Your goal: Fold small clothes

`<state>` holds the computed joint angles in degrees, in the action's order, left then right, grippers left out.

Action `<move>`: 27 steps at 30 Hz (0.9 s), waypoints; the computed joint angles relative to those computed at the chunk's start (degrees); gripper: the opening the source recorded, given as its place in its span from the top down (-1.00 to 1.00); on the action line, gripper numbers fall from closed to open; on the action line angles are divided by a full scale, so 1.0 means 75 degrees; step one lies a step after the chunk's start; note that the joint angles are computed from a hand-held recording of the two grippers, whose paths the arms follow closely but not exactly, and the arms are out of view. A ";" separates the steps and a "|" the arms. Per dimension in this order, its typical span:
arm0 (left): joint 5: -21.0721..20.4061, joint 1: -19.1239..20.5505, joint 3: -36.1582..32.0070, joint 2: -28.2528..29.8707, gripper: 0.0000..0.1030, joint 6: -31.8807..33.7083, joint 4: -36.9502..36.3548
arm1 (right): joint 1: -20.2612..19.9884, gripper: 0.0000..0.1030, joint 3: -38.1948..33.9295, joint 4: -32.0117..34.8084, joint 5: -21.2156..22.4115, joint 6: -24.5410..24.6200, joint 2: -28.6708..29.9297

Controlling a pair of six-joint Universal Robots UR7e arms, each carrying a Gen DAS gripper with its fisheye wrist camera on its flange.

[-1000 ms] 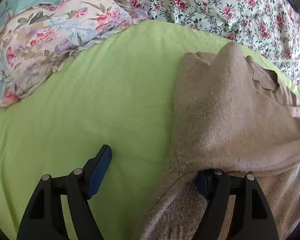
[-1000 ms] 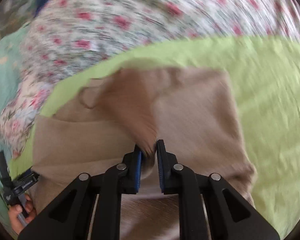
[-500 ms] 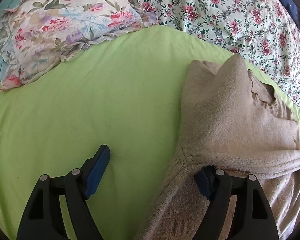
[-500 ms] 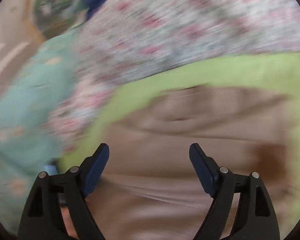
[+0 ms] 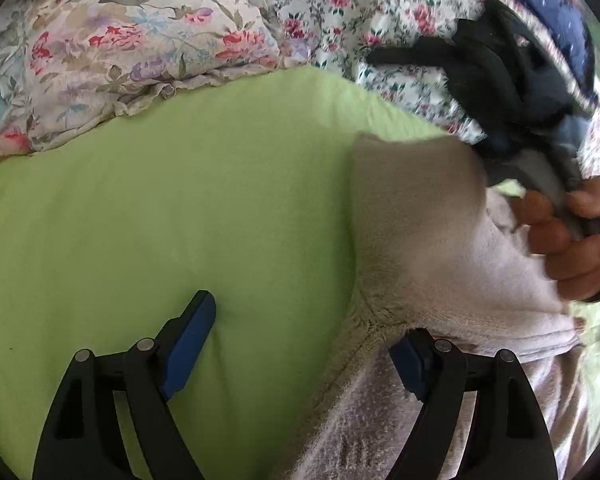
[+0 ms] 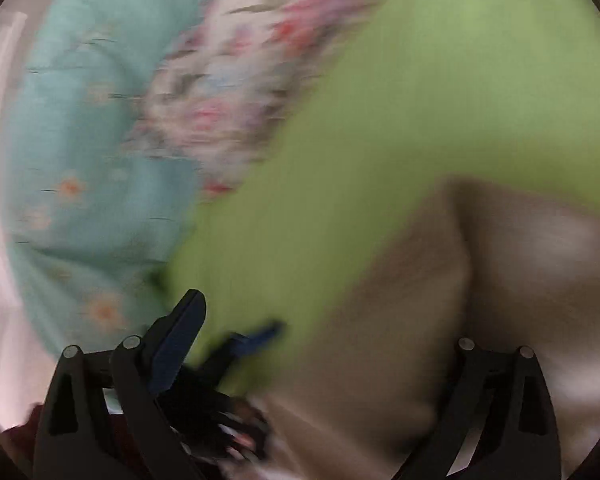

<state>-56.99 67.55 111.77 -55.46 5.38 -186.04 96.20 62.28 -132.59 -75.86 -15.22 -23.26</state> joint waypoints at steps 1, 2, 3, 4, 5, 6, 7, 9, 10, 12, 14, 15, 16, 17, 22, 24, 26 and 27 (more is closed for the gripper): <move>-0.0228 0.0054 0.0052 -0.0055 -0.59 -0.0018 -0.0116 | -0.0034 -0.85 0.0078 -0.0658 0.0331 0.0091 0.0104; -0.0485 0.0119 0.0102 -0.0115 -0.59 -0.0042 -0.0220 | -0.0093 -0.85 0.0259 -0.1425 0.0632 0.0277 0.0151; -0.0673 0.0164 0.0133 -0.0161 -0.59 -0.0068 -0.0253 | -0.0123 -0.85 0.0375 -0.2034 0.0683 0.0538 0.0190; -0.0905 0.0218 0.0142 -0.0212 -0.59 -0.0086 -0.0205 | -0.0128 -0.85 0.0441 -0.2638 0.0619 0.0879 0.0252; -0.1030 0.0237 0.0156 -0.0239 -0.59 -0.0076 -0.0191 | -0.0175 -0.84 0.0760 -0.3403 0.0575 0.1212 0.0167; -0.1129 0.0251 0.0171 -0.0257 -0.59 -0.0052 -0.0205 | -0.0220 -0.84 0.1192 -0.4137 0.0519 0.1471 -0.0031; -0.1221 0.0256 0.0182 -0.0280 -0.59 -0.0034 -0.0186 | -0.0235 -0.85 0.1659 -0.4706 0.0314 0.1599 -0.0309; -0.1456 0.0283 0.0198 -0.0357 -0.59 0.0019 -0.0055 | -0.0204 -0.84 0.2653 -0.5636 -0.0325 0.1581 -0.0969; -0.1644 0.0306 0.0221 -0.0416 -0.59 0.0071 -0.0019 | -0.0201 -0.84 0.3002 -0.5874 -0.0504 0.1531 -0.1238; -0.1862 0.0272 0.0383 -0.0582 -0.60 0.0208 0.0002 | -0.0174 -0.84 0.3970 -0.6514 -0.1234 0.1401 -0.1977; -0.1956 0.0166 0.0584 -0.0783 -0.60 0.0389 0.0093 | -0.0230 -0.84 0.5148 -0.7258 -0.2027 0.1300 -0.2835; -0.1830 0.0087 0.0628 -0.0837 -0.60 0.0475 0.0104 | -0.0215 -0.84 0.5517 -0.7577 -0.2343 0.1287 -0.3065; -0.1694 0.0024 0.0600 -0.0826 -0.60 0.0550 0.0087 | -0.0234 -0.84 0.5950 -0.7918 -0.2727 0.1259 -0.3364; -0.1503 -0.0040 0.0491 -0.0794 -0.60 0.0573 0.0211 | -0.0245 -0.82 0.6403 -0.8276 -0.3314 0.1274 -0.3713; -0.0048 -0.0283 -0.0610 -0.0166 -0.60 0.0659 0.1202 | -0.0496 -0.66 0.7751 -0.9043 -0.5002 0.1586 -0.4826; 0.0051 -0.0204 -0.1080 0.0081 -0.60 0.0590 0.1685 | -0.0579 -0.62 0.7947 -0.9163 -0.5490 0.1568 -0.4916; 0.0157 -0.0139 -0.1442 0.0288 -0.60 0.0530 0.2050 | -0.0669 -0.58 0.7958 -0.9005 -0.5785 0.1483 -0.4892; 0.0211 -0.0119 -0.1584 0.0380 -0.60 0.0521 0.2179 | -0.0754 -0.55 0.7916 -0.8744 -0.5742 0.1470 -0.4858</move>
<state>-55.40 66.66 99.90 -52.62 9.29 -169.70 90.55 121.65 -198.17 -118.92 -4.19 -59.70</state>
